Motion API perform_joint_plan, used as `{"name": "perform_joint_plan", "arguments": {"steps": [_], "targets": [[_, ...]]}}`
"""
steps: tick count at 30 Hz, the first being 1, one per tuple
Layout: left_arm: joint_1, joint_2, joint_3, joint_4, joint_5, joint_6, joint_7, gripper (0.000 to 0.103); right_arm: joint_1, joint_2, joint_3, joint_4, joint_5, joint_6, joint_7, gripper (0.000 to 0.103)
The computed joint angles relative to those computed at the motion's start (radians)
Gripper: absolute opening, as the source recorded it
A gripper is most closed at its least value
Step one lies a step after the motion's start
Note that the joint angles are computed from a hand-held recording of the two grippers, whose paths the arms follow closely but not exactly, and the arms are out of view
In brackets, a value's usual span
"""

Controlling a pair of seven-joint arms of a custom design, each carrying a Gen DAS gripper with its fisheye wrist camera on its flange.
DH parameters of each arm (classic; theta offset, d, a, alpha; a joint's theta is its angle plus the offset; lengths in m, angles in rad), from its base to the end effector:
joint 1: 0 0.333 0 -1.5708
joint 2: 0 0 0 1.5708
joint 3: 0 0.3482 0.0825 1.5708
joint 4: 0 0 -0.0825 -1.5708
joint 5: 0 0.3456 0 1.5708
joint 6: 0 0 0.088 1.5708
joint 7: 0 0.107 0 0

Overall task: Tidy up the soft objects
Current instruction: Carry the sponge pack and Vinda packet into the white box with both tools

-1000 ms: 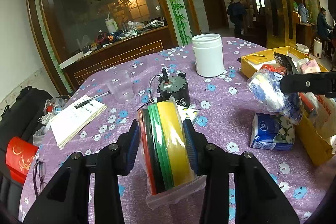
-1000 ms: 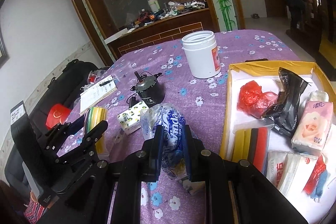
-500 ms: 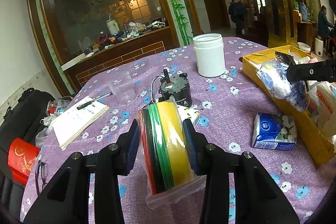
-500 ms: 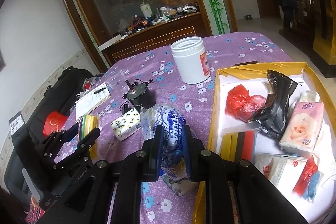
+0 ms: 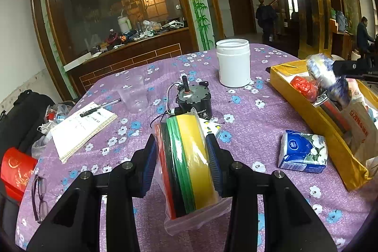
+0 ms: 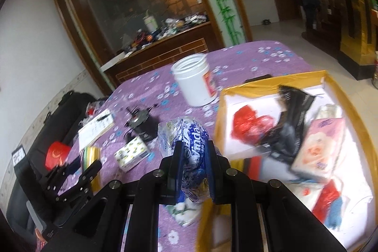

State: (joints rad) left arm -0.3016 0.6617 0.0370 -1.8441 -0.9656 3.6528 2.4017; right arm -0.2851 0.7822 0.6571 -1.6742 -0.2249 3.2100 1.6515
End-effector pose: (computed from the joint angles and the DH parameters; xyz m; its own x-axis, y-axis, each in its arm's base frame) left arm 0.6446 -0.0698 0.3337 0.1078 -0.9739 -0.1997 -0.5530 0.1081 -0.8261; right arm 0.7052 0.1574 0.3762 0.3020 -0.8920 -0.3363 -0.6656 0.0552 -0.7442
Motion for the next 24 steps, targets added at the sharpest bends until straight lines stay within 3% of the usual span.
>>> {"name": "perform_joint_plan", "arguments": {"steps": [5, 7, 11, 17, 24], "targets": [[0.018, -0.009, -0.016, -0.014, 0.032, -0.006, -0.029, 0.038, -0.008, -0.014, -0.036, -0.008, 0.015, 0.054, 0.064, 0.018], [0.028, -0.015, -0.025, -0.024, 0.051, -0.002, -0.049, 0.038, 0.027, -0.038, -0.106, -0.014, 0.023, 0.089, 0.12, 0.018], [0.062, -0.044, -0.052, -0.053, 0.11, -0.034, -0.114, 0.038, 0.032, -0.05, -0.153, -0.017, 0.023, 0.119, 0.212, 0.018], [0.021, -0.078, -0.019, -0.081, 0.16, -0.073, -0.153, 0.038, 0.002, -0.047, -0.162, -0.013, -0.011, 0.118, 0.322, 0.018], [0.004, -0.116, -0.021, -0.037, 0.256, -0.252, -0.221, 0.038, -0.004, -0.063, -0.203, -0.028, -0.057, 0.146, 0.441, 0.018]]}}
